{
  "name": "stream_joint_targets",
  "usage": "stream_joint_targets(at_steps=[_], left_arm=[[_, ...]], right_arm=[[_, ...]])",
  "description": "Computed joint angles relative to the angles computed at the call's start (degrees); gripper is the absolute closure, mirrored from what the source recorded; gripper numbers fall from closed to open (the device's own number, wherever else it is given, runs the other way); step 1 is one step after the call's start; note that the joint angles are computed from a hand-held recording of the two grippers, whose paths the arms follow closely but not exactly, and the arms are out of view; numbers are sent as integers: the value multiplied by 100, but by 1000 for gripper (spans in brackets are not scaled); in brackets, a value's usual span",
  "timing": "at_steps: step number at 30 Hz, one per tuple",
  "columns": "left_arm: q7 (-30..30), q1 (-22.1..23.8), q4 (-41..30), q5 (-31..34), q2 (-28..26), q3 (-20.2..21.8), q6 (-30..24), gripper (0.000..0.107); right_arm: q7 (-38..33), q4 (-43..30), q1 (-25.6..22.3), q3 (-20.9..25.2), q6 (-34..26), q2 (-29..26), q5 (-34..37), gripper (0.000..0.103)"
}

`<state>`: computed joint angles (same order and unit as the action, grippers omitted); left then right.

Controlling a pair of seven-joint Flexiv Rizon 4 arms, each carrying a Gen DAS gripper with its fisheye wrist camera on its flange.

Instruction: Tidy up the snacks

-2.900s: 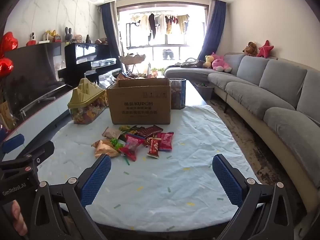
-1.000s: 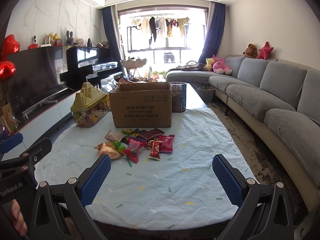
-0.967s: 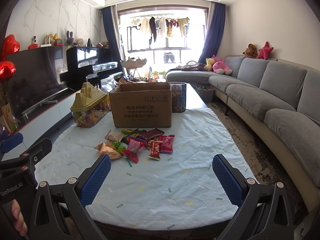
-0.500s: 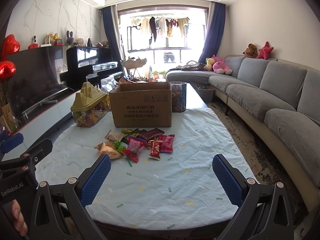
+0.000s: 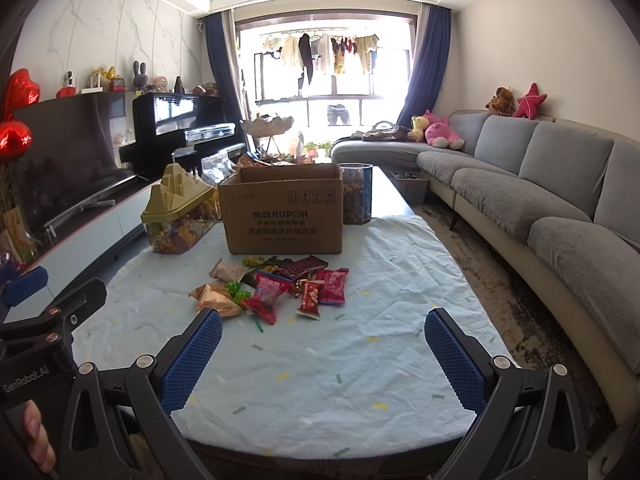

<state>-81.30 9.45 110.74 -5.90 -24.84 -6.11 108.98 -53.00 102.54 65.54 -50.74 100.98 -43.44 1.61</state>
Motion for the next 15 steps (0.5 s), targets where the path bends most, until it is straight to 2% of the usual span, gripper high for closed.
stream_joint_targets(at_steps=[8, 15], left_arm=[[-1, 117, -75, 14, -105, -111, -127, 4], [181, 308, -373, -77, -347, -355, -576, 4]], right_arm=[[-22, -47, -96, 115, -46, -1, -70, 0], [52, -353, -541, 558, -279, -65, -419, 1]])
